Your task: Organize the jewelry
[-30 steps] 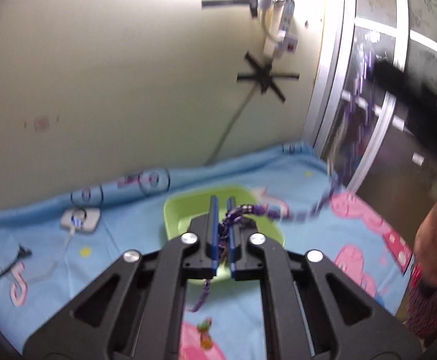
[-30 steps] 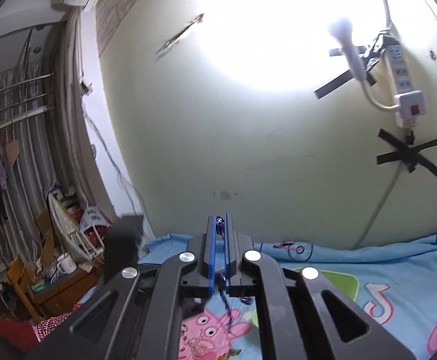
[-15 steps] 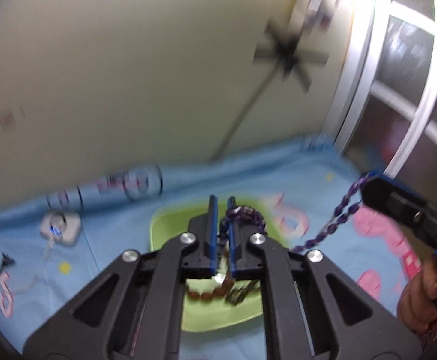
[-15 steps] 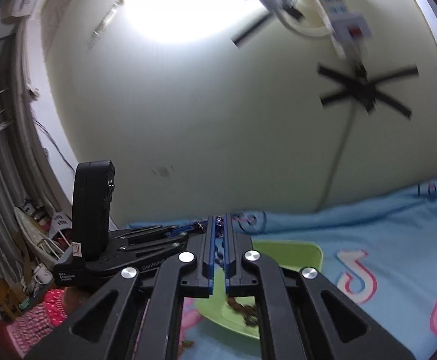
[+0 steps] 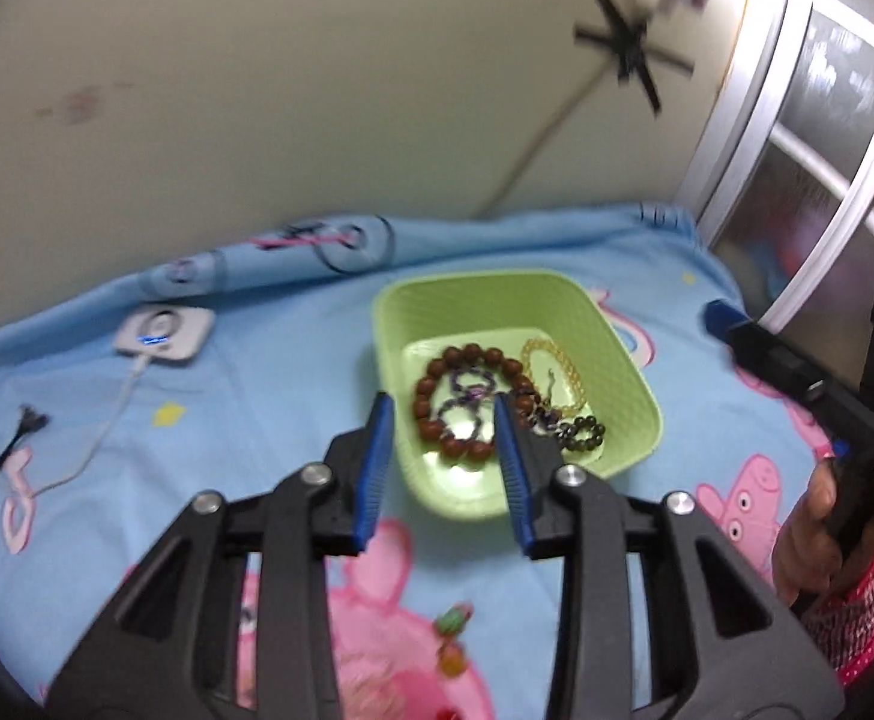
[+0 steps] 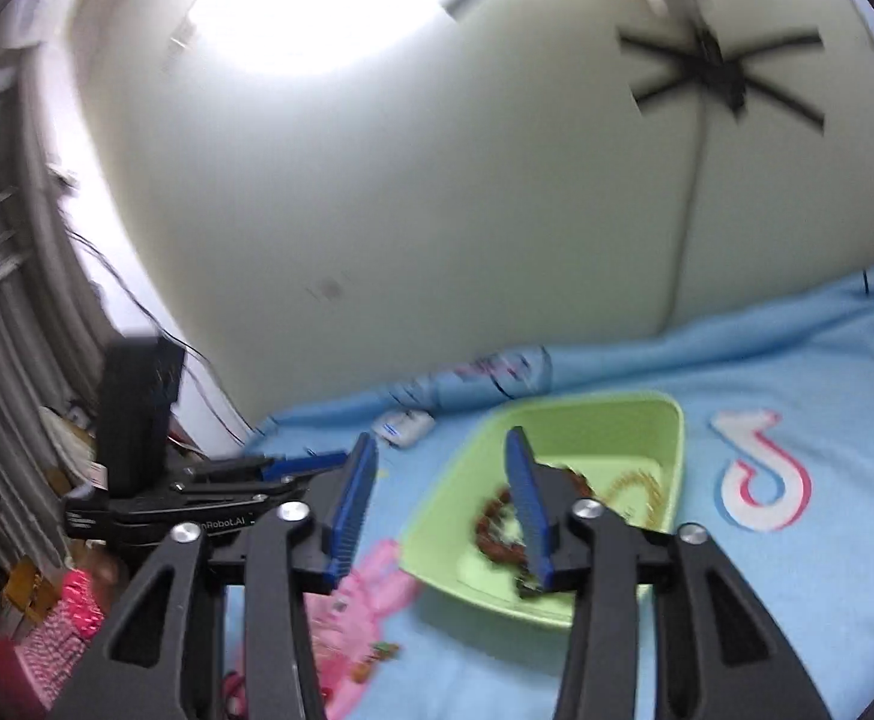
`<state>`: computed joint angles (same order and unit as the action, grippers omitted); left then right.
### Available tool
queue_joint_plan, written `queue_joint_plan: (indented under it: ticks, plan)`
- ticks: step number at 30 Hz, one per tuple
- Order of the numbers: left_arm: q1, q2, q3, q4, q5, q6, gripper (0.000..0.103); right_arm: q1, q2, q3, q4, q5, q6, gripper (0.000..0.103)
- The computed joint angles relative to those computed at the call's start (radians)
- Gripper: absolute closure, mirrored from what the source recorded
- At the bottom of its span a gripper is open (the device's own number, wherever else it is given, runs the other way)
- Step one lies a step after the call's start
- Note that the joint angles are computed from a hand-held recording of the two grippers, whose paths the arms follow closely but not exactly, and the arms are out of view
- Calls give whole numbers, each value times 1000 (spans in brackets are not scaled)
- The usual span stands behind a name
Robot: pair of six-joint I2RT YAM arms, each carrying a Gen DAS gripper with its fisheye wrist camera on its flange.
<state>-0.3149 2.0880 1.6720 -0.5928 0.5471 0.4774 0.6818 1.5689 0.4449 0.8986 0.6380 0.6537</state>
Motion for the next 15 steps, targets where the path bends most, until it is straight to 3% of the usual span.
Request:
queue_joint_plan:
  ticks: [1,2,3,5,8,10,11,15]
  plan:
    - [46,-34,-50,16,39,16,70,28,3,-14,62,17,-26,49]
    - [71,-47,-75,26,52,25,65,52,26,-27,143,31,-45,29]
    - [105,-69,-119,49,65,33,63,57,43,-33,196,24,-49,20]
    - [178,-97,-204,104,86,55,55,70,113,-34,278,-23,-9,20]
    - [274,-89,-290,161,68,88,55,23,196,37,173,-176,119,20]
    - [344,-58,-305,161,58,104,55,15,277,93,140,-208,167,27]
    - [366,-49,-313,163,57,107,55,13,302,126,105,-223,176,41]
    - [465,-16,-345,177,69,130,55,37,422,306,-92,-321,189,67]
